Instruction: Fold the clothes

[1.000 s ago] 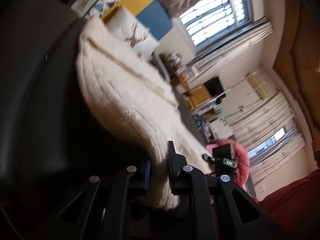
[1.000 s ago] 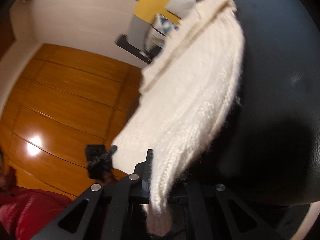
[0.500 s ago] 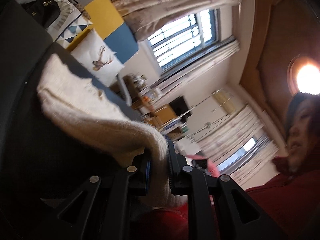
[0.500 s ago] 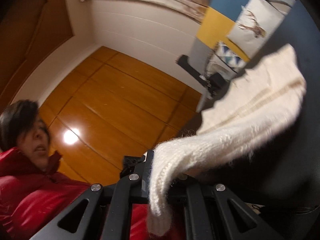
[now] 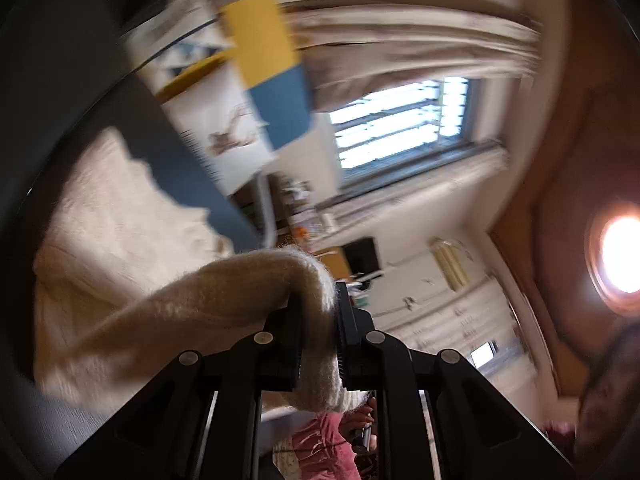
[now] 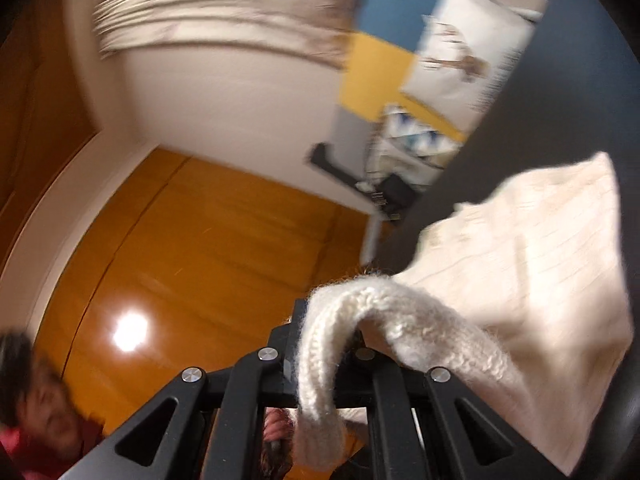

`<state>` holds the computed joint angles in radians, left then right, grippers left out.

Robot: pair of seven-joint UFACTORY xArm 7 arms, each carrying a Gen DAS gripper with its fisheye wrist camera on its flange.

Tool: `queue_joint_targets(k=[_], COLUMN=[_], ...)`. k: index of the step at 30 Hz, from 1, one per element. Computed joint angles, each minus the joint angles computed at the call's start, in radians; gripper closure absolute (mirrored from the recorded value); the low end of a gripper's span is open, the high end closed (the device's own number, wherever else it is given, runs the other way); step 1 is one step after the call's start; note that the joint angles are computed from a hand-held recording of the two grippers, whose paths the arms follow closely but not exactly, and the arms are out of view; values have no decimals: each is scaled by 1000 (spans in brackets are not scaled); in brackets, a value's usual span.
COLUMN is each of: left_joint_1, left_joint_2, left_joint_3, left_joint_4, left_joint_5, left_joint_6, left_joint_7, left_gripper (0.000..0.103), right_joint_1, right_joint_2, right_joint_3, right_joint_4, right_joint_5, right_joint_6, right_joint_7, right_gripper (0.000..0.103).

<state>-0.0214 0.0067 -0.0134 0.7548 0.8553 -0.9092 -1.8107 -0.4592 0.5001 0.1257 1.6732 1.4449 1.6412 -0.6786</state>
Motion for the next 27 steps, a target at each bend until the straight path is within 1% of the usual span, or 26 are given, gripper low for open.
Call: queue_joint_targets(k=[3, 5, 8, 10, 11, 14, 15, 16, 17, 18, 19, 20, 22, 24, 26, 27], left_joint_1=[27, 44, 68, 86, 95, 125, 135, 144, 147, 150, 153, 155, 153, 144, 132, 132], left_joint_2=[102, 143, 203, 236, 249, 301, 324, 347, 360, 373, 385, 396, 405, 400, 390, 377], left_joint_3=[4, -9, -28, -39, -44, -59, -63, -67, -67, -68, -68, -70, -74, -75, -77, -78], left_joint_4=[85, 122, 178, 229, 254, 338, 372, 408, 422, 434, 446, 448, 431, 394, 344, 323], left_joint_5=[73, 76, 77, 86, 100, 188, 223, 260, 268, 273, 279, 257, 185, 75, -62, -99], left_joint_6=[58, 59, 58, 79, 94, 139, 152, 164, 167, 170, 173, 163, 130, 96, 56, 58], left_joint_7=[-123, -157, -204, -254, -280, -381, -421, -465, -486, -504, -522, -525, -495, -425, -344, -323], left_gripper=[89, 89, 89, 89, 89, 88, 87, 83, 80, 74, 71, 69, 59, 52, 46, 41], right_joint_1=[43, 55, 50, 44, 42, 50, 52, 57, 56, 51, 45, 45, 42, 35, 30, 23], right_joint_2=[103, 159, 206, 230, 244, 287, 299, 313, 323, 330, 338, 349, 364, 368, 378, 376], right_joint_3=[-1, 12, 47, 69, 79, 99, 103, 105, 109, 116, 128, 139, 156, 171, 187, 196], right_joint_4=[99, 151, 203, 239, 259, 314, 325, 338, 343, 344, 343, 352, 373, 378, 387, 377], right_joint_5=[-52, -87, -101, -112, -119, -152, -166, -181, -195, -200, -194, -189, -191, -187, -173, -157], right_joint_6=[-89, -133, -170, -192, -203, -250, -266, -285, -299, -310, -324, -336, -349, -359, -364, -366], right_joint_7=[133, 204, 270, 312, 332, 398, 421, 450, 475, 490, 499, 505, 499, 488, 494, 491], right_gripper=[96, 96, 96, 96, 96, 94, 93, 93, 92, 92, 92, 92, 86, 83, 81, 78])
